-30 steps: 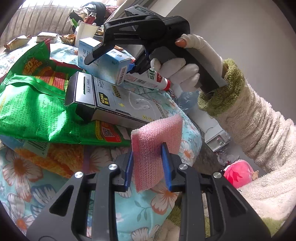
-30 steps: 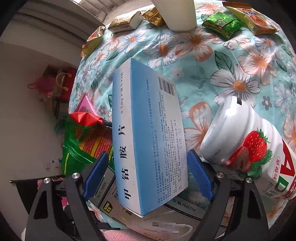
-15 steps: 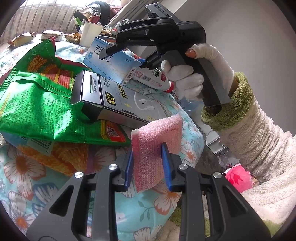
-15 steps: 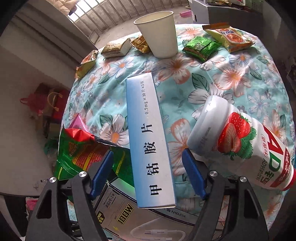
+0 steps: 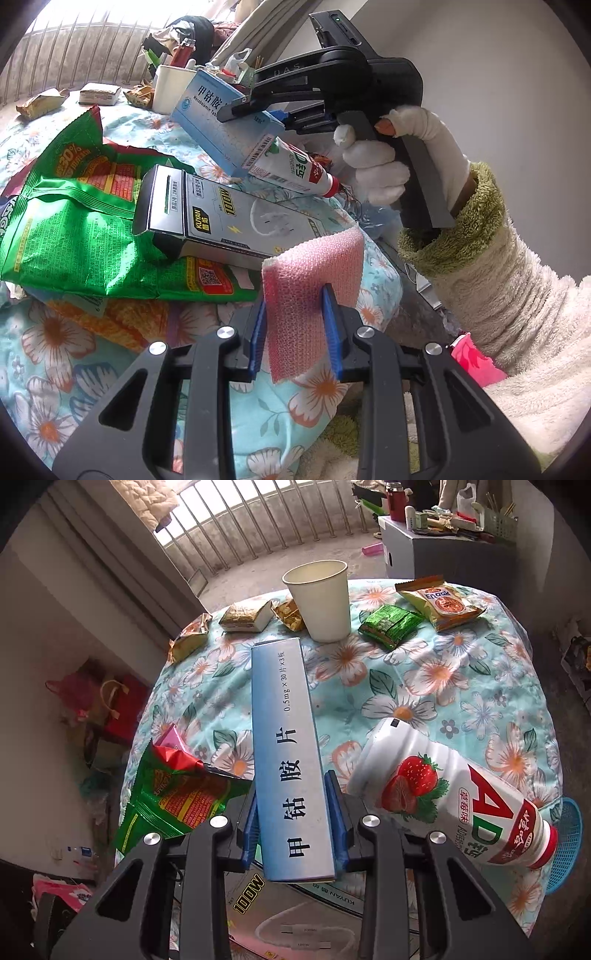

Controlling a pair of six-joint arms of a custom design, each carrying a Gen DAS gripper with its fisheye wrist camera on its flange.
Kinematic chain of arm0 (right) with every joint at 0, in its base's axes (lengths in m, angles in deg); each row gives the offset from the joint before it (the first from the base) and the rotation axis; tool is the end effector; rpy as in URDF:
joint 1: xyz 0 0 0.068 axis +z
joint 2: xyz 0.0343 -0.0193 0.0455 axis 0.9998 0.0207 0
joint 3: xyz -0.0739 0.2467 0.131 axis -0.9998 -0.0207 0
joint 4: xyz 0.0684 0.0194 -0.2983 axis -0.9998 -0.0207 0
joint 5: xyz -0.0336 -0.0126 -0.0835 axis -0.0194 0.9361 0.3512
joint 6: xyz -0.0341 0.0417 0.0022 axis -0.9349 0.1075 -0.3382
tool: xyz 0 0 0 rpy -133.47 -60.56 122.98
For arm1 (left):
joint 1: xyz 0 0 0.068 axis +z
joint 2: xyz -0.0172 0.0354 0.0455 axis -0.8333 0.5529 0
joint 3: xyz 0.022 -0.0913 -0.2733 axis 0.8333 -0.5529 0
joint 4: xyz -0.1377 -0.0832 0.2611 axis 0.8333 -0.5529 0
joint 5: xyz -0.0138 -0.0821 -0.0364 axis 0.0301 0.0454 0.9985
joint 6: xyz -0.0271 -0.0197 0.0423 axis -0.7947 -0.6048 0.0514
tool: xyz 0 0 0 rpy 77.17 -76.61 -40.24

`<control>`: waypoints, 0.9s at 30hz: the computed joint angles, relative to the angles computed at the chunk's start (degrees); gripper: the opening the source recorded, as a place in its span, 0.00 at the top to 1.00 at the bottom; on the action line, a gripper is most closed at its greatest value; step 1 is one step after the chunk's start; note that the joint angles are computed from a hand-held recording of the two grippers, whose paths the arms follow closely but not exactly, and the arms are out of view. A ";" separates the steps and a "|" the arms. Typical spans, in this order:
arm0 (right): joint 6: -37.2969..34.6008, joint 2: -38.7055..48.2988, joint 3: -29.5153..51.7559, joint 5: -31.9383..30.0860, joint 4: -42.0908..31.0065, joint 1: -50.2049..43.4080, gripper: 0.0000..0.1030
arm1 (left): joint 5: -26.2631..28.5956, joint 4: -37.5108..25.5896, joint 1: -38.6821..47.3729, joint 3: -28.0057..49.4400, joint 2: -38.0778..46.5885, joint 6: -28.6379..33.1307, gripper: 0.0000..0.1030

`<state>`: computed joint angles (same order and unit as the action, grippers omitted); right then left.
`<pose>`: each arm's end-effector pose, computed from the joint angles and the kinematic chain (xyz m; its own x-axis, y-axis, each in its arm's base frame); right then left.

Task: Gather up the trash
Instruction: 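Carry the sponge and medicine box in both grippers over the basket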

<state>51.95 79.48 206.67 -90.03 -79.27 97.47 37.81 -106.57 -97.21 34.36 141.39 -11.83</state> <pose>0.3948 0.0731 0.4522 -0.9056 -0.0371 -0.4225 -0.2090 0.9058 0.3685 0.2030 -0.1902 0.3651 -0.7627 0.1108 -0.6372 0.5333 0.6653 -0.5225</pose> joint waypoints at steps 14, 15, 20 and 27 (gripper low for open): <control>2.50 -28.23 -24.47 -10.29 11.23 -21.92 0.69 | -5.31 -3.10 -4.63 8.59 2.93 3.33 0.75; 2.14 -29.88 -26.04 -11.45 11.20 -24.58 0.69 | -5.55 -3.39 -4.77 9.58 3.76 3.64 0.75; -2.20 -34.87 -32.11 -19.32 8.42 -39.90 0.69 | -8.26 -4.70 -6.71 15.29 8.00 5.52 0.75; -12.16 -36.67 -37.87 -26.38 1.99 -57.93 0.69 | -15.97 -6.17 -11.84 24.81 15.93 8.11 0.75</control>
<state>39.79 42.81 168.80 -116.41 -77.28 39.54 21.84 -112.74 -109.05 59.18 157.32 -3.72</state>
